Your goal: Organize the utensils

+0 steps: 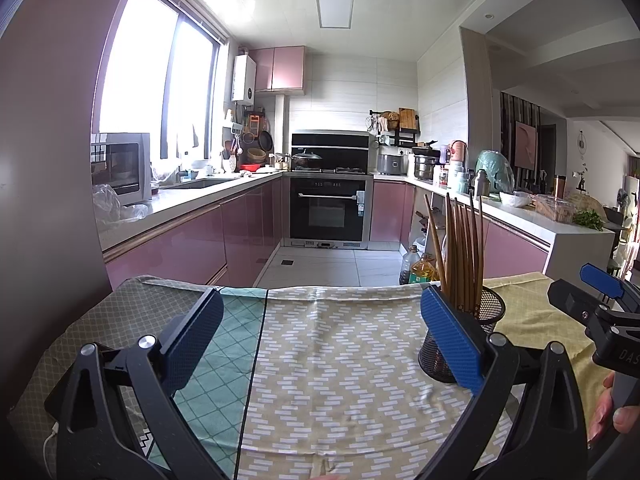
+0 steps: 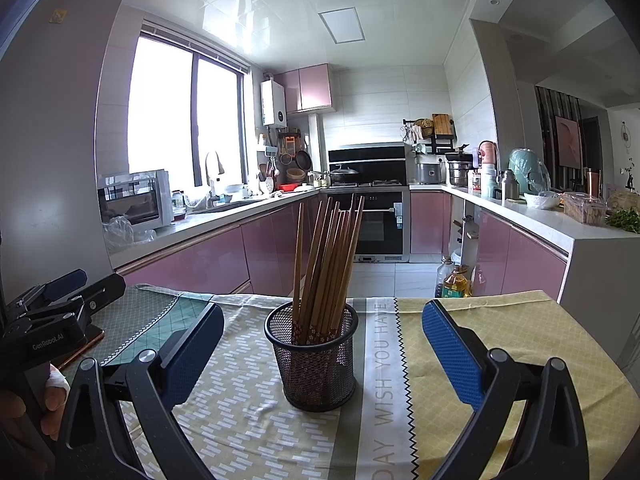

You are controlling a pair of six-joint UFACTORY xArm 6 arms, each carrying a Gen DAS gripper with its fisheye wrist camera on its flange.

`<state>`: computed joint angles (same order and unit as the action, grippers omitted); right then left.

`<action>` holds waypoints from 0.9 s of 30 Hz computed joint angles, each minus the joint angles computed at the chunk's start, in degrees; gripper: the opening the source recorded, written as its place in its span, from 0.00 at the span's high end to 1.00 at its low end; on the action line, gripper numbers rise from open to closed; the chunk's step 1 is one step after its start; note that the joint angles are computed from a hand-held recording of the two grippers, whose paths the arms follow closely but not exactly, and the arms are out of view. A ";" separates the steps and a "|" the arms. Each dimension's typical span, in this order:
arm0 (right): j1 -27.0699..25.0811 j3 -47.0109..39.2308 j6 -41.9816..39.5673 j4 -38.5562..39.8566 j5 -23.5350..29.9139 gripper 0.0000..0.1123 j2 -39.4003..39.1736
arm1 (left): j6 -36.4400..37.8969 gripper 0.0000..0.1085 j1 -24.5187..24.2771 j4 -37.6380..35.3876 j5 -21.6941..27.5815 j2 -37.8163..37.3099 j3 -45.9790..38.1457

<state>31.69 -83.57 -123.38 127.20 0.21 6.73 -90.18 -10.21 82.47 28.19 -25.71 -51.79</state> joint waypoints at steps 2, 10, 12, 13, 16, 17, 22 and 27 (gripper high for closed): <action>0.02 -0.04 -0.04 0.04 -0.02 0.14 -0.04 | 0.03 0.10 0.05 -0.09 -0.05 -0.01 0.02; 0.03 -0.04 0.19 -0.16 0.00 0.14 -0.01 | -0.02 0.10 0.01 0.04 -0.04 -0.02 0.05; 0.02 -0.10 -0.07 0.08 -0.09 0.14 0.01 | -0.10 0.10 -0.03 0.09 -0.01 0.00 0.03; 0.03 0.00 0.02 0.03 -0.01 0.14 -0.06 | -0.19 0.10 -0.15 0.14 0.18 0.07 -0.03; 0.02 -0.08 -0.34 0.28 -0.08 0.14 -0.02 | -0.26 0.10 -0.14 0.18 0.11 0.06 -0.02; 0.08 -0.01 -0.13 0.11 -0.11 0.14 -0.06 | -0.22 0.10 -0.08 0.23 0.11 -0.02 0.06; 0.04 -0.01 -0.58 0.64 -0.10 0.14 -0.12 | -0.22 0.10 -0.15 0.13 0.12 0.07 -0.01; 0.02 -0.02 -0.21 0.20 -0.02 0.14 -0.06 | -0.27 0.10 -0.14 0.22 0.13 -0.01 0.07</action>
